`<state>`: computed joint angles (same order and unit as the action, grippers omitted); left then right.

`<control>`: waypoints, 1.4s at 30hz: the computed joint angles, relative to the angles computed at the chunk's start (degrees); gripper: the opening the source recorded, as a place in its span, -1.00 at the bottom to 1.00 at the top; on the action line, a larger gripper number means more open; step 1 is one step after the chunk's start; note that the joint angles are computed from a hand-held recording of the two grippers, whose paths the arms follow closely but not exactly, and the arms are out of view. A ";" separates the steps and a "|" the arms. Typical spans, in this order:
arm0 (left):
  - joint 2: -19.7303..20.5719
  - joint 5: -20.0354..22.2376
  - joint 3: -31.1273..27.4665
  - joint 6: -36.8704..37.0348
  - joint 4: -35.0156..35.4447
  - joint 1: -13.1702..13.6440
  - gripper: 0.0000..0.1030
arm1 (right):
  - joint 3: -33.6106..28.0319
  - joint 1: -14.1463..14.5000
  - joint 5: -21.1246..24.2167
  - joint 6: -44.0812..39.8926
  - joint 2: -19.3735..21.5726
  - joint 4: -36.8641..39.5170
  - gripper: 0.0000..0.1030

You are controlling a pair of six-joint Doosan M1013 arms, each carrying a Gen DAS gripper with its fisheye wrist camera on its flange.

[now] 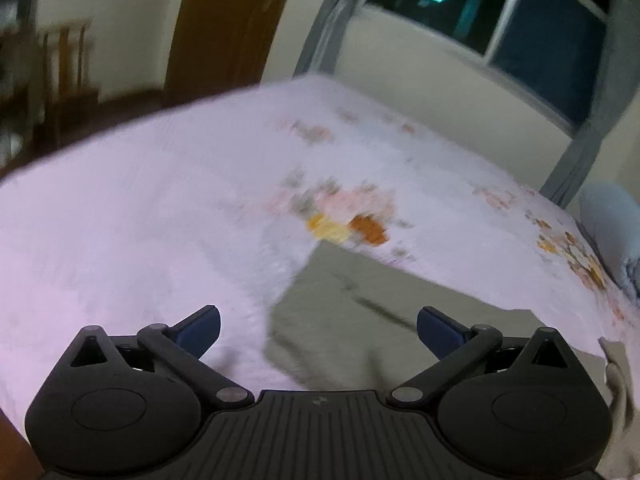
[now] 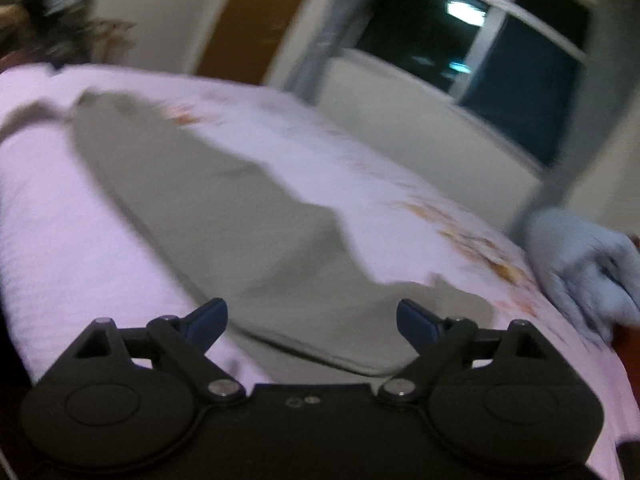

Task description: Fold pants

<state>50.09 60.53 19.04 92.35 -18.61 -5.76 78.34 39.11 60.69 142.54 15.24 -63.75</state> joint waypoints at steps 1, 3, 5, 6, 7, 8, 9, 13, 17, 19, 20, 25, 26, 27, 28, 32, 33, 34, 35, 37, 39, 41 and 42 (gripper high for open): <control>-2.26 -3.50 4.50 0.81 0.05 -0.74 1.00 | 0.00 -0.31 1.64 3.15 -0.19 -1.85 0.69; -5.46 -8.41 11.04 0.61 1.76 -2.48 1.00 | -1.76 -1.55 6.75 7.44 0.61 -3.84 0.75; -7.05 -10.11 14.54 1.59 2.24 -4.25 1.00 | -1.98 -3.11 7.40 12.08 0.40 -5.54 0.71; -8.15 -11.91 16.98 2.23 3.22 -5.42 1.00 | -2.79 -4.14 7.58 13.66 0.69 -5.49 0.62; -9.16 -14.14 19.28 3.55 4.34 -6.49 1.00 | -3.90 -5.08 7.73 13.50 1.26 -4.87 0.54; -9.91 -16.43 21.17 5.60 5.71 -7.48 1.00 | -4.76 -6.10 7.24 13.09 1.73 -4.27 0.37; -10.60 -18.60 22.81 7.23 8.64 -8.71 1.00 | -5.81 -7.22 6.16 11.96 2.28 -3.42 0.21; -9.40 -18.05 21.38 5.41 16.63 -11.17 1.00 | -9.97 -10.99 4.86 5.43 4.85 2.74 -0.19; -5.86 -15.60 15.43 -6.68 25.06 -11.85 1.00 | -13.41 -13.52 5.26 0.18 8.53 8.34 -0.49; -3.69 -13.59 11.68 -9.54 26.75 -11.73 1.00 | -13.93 -13.56 5.63 -0.63 9.41 8.69 -0.49; -2.60 -12.45 9.91 -10.32 27.49 -11.73 1.00 | -14.16 -13.86 5.42 -1.68 9.81 9.23 -0.45; 3.01 -5.90 0.19 -14.28 29.67 -11.50 1.00 | -17.10 -15.43 6.46 -7.02 12.62 11.73 -0.46; 3.98 -4.92 -1.45 -14.23 29.33 -11.46 1.00 | -18.63 -15.74 8.11 -8.90 13.72 12.25 -0.47; 4.30 -4.65 -1.88 -13.98 29.15 -11.45 1.00 | -20.19 -16.08 9.73 -10.62 14.75 12.71 -0.47; 4.18 -5.03 -1.49 -13.76 29.36 -11.52 1.00 | -21.43 -16.45 10.69 -11.76 15.46 13.58 -0.49; 2.78 -6.11 1.07 -12.15 27.34 -11.46 1.00 | -26.86 -17.99 16.45 -15.27 18.59 17.67 -0.67; 2.09 -6.62 2.41 -11.89 27.13 -11.49 1.00 | -26.91 -18.37 16.44 -14.91 18.46 19.14 -1.00; 1.94 -6.00 2.73 -11.17 27.33 -11.61 1.00 | -26.70 -18.62 16.44 -14.47 18.25 19.76 -1.00; 2.20 -4.54 2.32 -10.00 27.46 -11.71 1.00 | -25.60 -18.72 15.42 -13.35 17.39 20.00 -1.00; 4.63 1.23 -1.99 -7.24 25.24 -11.43 1.00 | -22.69 -18.55 12.67 -9.36 15.16 18.16 -1.00; 5.19 1.55 -2.34 -6.05 23.19 -10.93 1.00 | -18.94 -17.82 10.76 -3.93 12.06 14.27 -1.00; 5.82 2.38 -3.42 -4.92 24.07 -11.22 1.00 | -15.98 -17.22 10.08 0.08 9.32 11.74 -1.00; 5.58 1.82 -2.81 -4.71 24.74 -11.40 1.00 | -14.32 -16.71 10.39 2.24 7.76 9.99 -1.00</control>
<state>55.67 62.35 16.23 87.64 6.13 -17.16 64.02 22.40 71.08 144.79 23.00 -53.75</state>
